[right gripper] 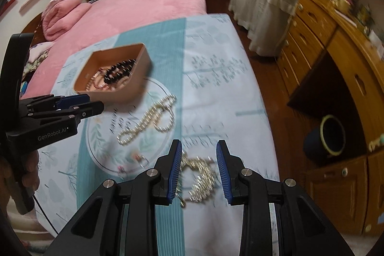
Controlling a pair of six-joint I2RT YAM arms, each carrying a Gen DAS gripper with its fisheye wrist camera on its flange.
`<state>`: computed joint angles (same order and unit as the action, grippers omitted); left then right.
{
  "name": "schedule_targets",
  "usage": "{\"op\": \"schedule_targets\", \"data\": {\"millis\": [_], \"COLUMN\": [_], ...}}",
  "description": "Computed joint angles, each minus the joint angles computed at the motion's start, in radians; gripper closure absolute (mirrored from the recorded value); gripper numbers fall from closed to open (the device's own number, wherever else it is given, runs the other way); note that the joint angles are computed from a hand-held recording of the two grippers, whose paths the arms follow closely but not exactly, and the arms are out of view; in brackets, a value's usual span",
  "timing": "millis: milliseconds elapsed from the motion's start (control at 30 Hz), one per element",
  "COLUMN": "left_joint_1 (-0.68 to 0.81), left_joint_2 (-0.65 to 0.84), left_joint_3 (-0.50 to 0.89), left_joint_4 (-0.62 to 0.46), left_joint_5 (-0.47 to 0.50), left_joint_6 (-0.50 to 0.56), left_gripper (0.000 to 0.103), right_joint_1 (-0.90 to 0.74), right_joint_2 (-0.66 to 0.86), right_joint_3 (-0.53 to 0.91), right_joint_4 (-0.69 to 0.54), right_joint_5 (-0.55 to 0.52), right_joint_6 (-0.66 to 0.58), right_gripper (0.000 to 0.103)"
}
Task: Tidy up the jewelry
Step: 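Move the left tool to the pearl necklace while the right tool approaches the gold hair comb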
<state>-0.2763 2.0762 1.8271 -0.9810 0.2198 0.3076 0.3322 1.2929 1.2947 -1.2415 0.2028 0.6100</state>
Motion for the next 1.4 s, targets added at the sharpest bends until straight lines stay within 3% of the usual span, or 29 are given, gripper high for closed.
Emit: {"op": "schedule_targets", "data": {"millis": [167, 400, 567, 933, 1100, 1400], "left_joint_1": [-0.04, -0.093, -0.13, -0.183, -0.2, -0.219], "left_joint_2": [0.044, 0.185, 0.246, 0.382, 0.442, 0.445], "left_joint_3": [0.027, 0.197, 0.259, 0.411, 0.504, 0.511], "left_joint_4": [-0.019, -0.115, -0.121, -0.178, -0.227, -0.219], "left_joint_5": [-0.009, 0.023, -0.002, -0.055, -0.047, -0.127], "left_joint_6": [0.004, -0.056, -0.087, -0.141, -0.145, -0.171], "left_gripper": [0.067, 0.062, 0.06, 0.06, 0.051, 0.05], "right_joint_1": [-0.013, -0.05, -0.068, -0.16, -0.203, -0.22], "right_joint_2": [-0.075, -0.133, -0.162, -0.211, -0.225, -0.217], "right_joint_3": [-0.12, -0.223, -0.276, -0.351, -0.368, -0.385], "right_joint_4": [-0.001, 0.039, 0.063, 0.101, 0.11, 0.129], "right_joint_5": [-0.039, -0.099, -0.125, -0.195, -0.222, -0.25], "right_joint_6": [0.047, 0.067, 0.06, 0.008, -0.022, -0.049], "right_gripper": [0.073, 0.073, 0.073, 0.073, 0.073, 0.073]}}
